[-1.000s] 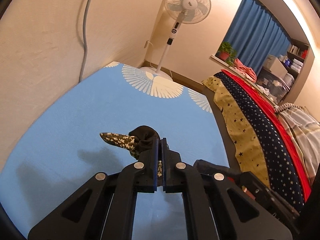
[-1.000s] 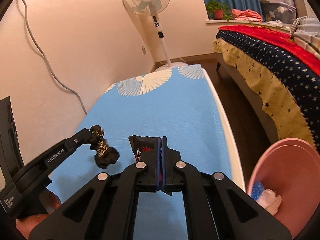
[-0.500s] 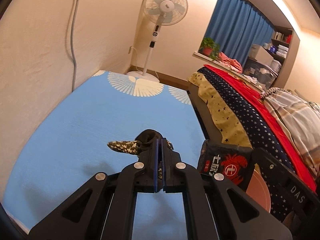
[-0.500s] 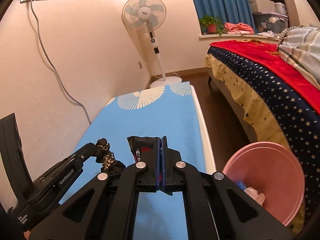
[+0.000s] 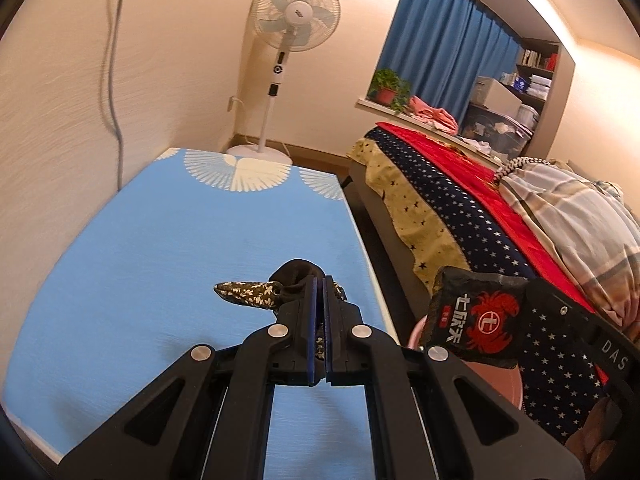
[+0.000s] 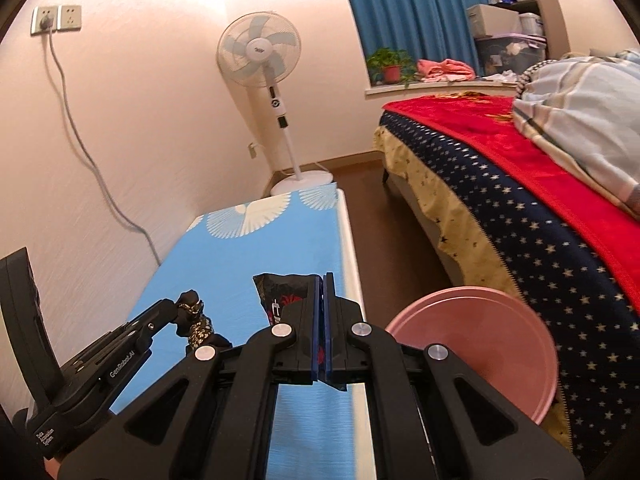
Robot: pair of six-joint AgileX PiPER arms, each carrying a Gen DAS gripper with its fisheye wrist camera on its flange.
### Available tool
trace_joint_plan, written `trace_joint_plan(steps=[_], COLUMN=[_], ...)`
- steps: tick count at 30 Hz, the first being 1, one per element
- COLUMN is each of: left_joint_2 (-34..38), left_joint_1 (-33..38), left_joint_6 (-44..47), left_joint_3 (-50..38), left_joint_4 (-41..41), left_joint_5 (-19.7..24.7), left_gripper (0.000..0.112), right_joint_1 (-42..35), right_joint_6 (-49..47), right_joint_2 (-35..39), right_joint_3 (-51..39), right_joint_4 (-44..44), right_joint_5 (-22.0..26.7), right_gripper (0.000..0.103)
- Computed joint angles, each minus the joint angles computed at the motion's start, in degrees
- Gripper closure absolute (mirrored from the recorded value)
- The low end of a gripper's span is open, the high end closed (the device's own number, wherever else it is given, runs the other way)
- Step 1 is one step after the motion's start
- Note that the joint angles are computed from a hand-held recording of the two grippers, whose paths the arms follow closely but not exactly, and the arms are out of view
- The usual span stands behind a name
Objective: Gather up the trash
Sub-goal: 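Carry the black cloth and black packet in both tools over the pink bin, then open both tools to drop the black cloth and packet into the bin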
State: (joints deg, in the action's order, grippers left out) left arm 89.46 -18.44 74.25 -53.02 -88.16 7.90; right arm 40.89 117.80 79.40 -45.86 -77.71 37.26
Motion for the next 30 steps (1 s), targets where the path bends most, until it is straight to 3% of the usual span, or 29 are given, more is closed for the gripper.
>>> trace_joint_plan(steps=[21, 30], left_joint_2=[6.6, 11.9], left_joint_1=[-14.3, -19.4], left_joint_6=[-2.7, -16.1], left_joint_3=[-6.0, -10.5], left_joint_4=[-0.7, 12.7], left_joint_5=[-2.1, -2.3], left_gripper=[0.110, 0.110], right_joint_1=[-7.6, -10.9], right_joint_6=[-3.3, -5.0], right_joint_2=[-14.2, -15.2], right_joint_3=[10.8, 12.3], right_joint_4=[7.6, 11.1], right_joint_5=[6.9, 10.9], right_gripper=[0.101, 0.101])
